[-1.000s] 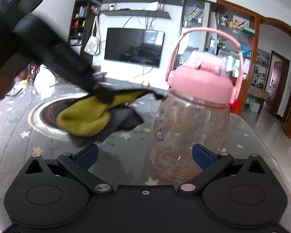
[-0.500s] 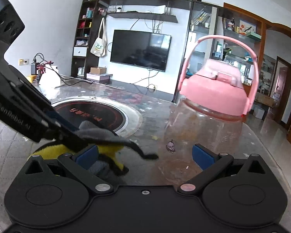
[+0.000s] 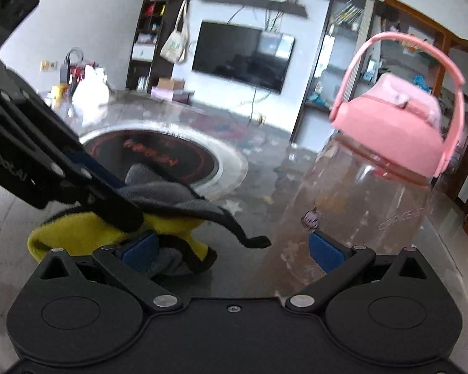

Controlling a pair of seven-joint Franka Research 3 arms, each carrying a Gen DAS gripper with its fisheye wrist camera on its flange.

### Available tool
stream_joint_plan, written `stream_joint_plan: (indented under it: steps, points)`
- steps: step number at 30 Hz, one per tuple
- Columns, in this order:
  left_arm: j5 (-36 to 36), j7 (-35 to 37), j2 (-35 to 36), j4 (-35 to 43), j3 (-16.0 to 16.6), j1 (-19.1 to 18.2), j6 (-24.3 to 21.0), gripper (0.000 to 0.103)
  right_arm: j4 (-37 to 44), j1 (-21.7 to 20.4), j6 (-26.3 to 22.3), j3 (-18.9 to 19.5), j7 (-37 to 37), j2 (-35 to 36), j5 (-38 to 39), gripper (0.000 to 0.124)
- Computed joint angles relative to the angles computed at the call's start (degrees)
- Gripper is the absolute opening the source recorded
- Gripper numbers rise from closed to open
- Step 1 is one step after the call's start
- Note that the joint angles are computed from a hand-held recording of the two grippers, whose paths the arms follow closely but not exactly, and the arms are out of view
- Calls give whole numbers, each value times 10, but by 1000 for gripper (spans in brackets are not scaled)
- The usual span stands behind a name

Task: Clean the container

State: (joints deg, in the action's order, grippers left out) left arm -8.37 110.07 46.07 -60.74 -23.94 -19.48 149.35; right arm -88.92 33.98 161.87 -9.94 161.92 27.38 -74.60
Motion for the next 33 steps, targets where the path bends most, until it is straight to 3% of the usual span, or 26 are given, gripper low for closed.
stream_joint_plan:
  steps: [4, 12, 16, 18, 19, 22, 25, 28, 31, 33]
  points:
    - [13, -25, -14, -24, 16, -4, 15, 20, 17, -14, -32, 32, -137, 20, 108, 103]
    - [33, -93, -67, -119, 28, 12, 91, 18, 21, 12, -43, 6, -173, 24, 177, 103]
    - [68, -190, -114, -195, 71, 5, 148, 11, 25, 27, -51, -6, -184, 26, 189, 103]
    - [86, -232, -133, -223, 89, 5, 160, 10, 27, 33, -53, -12, -185, 28, 185, 103]
    - [101, -270, -146, -241, 112, -3, 165, 9, 28, 35, -54, -15, -186, 28, 181, 103]
    - [129, -328, -162, -263, 132, -2, 165, 8, 42, 36, -58, -15, -195, 38, 187, 103]
    - [137, -303, -177, -287, 87, 36, 182, 8, 45, 37, -58, -18, -197, 41, 192, 103]
    - [103, -245, -169, -280, 10, 87, 170, 8, 48, 39, -58, -21, -200, 43, 195, 103]
    - [93, -211, -159, -265, -8, 86, 170, 10, 39, 42, -56, -25, -195, 36, 188, 103]
    - [87, -195, -153, -256, -15, 83, 169, 28, 39, 42, -55, -26, -192, 36, 184, 103]
